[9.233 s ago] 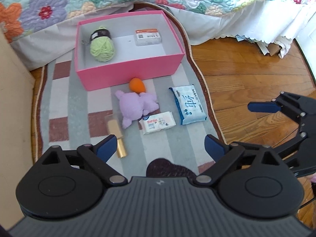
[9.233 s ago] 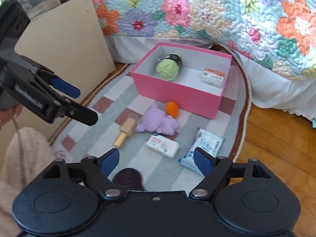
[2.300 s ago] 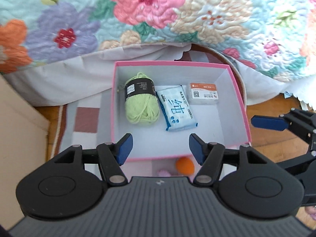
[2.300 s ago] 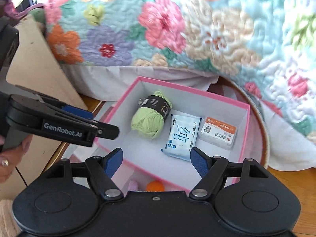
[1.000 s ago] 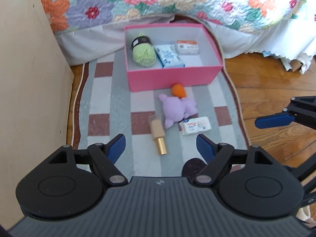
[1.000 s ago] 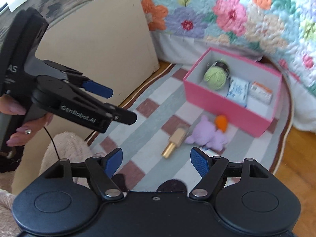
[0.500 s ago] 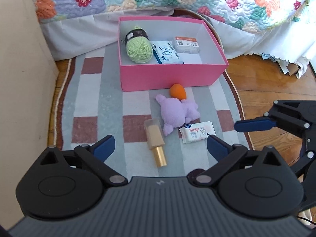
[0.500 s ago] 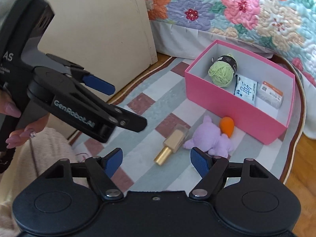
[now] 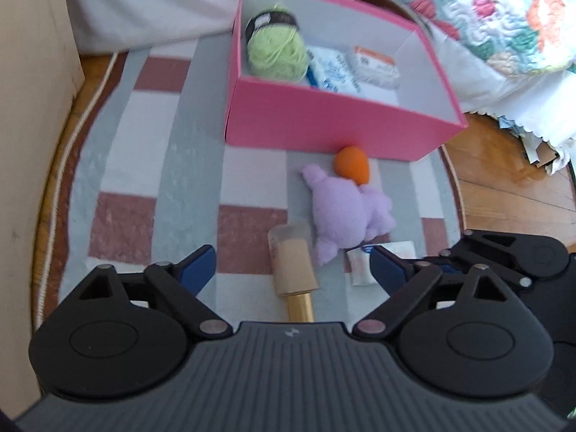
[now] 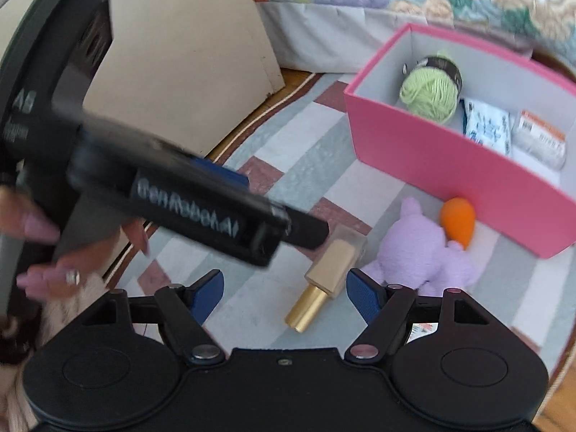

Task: Organize objects
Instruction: 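Move the left tool down to the gold-capped foundation bottle, then close the left gripper around the foundation bottle body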

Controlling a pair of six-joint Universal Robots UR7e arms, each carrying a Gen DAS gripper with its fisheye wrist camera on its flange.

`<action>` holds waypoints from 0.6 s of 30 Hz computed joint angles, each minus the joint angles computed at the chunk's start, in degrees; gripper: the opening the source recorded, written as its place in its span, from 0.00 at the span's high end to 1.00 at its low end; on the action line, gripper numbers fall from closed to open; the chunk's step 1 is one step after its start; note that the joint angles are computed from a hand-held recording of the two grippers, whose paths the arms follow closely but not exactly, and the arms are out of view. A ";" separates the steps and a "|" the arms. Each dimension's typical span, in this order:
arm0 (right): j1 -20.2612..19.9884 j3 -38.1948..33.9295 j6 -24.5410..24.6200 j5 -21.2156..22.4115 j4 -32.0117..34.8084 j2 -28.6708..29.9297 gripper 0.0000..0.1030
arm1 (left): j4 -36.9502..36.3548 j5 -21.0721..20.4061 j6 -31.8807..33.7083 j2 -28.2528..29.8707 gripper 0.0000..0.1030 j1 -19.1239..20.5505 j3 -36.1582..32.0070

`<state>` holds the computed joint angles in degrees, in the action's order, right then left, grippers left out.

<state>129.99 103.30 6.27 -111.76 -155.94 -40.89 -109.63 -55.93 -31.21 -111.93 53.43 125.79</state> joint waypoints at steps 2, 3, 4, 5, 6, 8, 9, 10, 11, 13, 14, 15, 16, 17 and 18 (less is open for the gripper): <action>-0.83 -0.24 0.31 0.45 -0.67 1.44 0.23 | -1.16 -0.98 0.04 0.62 0.20 1.95 0.54; -1.25 -0.38 0.53 0.66 -0.85 2.20 0.26 | -2.31 -1.54 0.58 0.72 0.21 2.78 0.94; -1.62 -0.40 0.56 0.60 -1.11 2.86 0.27 | -3.59 -2.20 1.24 0.74 0.23 3.68 1.35; -1.87 -0.53 0.93 0.26 -1.34 3.54 0.28 | -4.95 -3.22 2.04 0.79 0.24 4.77 1.70; -2.07 -0.52 1.36 -0.36 -1.97 4.21 0.28 | -6.50 -4.39 3.01 0.82 0.24 5.93 2.09; -2.29 -0.51 2.00 -2.05 -3.35 5.45 0.30 | -9.35 -6.00 3.51 0.88 0.30 7.64 3.01; -2.45 -0.46 2.32 -2.61 -3.97 6.00 0.32 | -10.41 -6.49 3.49 0.99 0.33 8.27 3.47; -2.67 -0.50 2.75 -3.00 -4.26 6.43 0.33 | -10.71 -6.49 3.12 1.16 0.36 8.56 3.84; -2.76 -0.54 3.29 -3.38 -4.04 6.71 0.36 | -10.57 -6.06 2.99 1.37 0.38 8.55 4.06; -2.91 -0.93 3.61 -4.51 -3.92 7.62 0.43 | -9.80 -4.24 3.36 1.76 0.39 8.01 4.37; -2.93 -0.88 3.10 -4.92 -4.67 8.05 0.45 | -10.15 -3.88 3.59 1.71 0.40 8.02 4.62; -2.70 -0.91 2.54 -5.99 -5.37 8.56 0.48 | -11.28 -4.37 4.06 1.62 0.41 8.50 4.86; -2.40 -0.96 1.78 -7.32 -6.03 9.06 0.51 | -12.28 -5.26 4.49 1.66 0.45 9.29 4.86; -1.89 -1.06 0.62 -9.22 -6.73 9.75 0.54 | -13.55 -6.56 4.80 1.81 0.51 10.19 4.98; -1.42 -0.75 -1.18 -10.46 -8.23 10.30 0.54 | -14.37 -8.40 5.39 2.20 0.56 11.22 4.81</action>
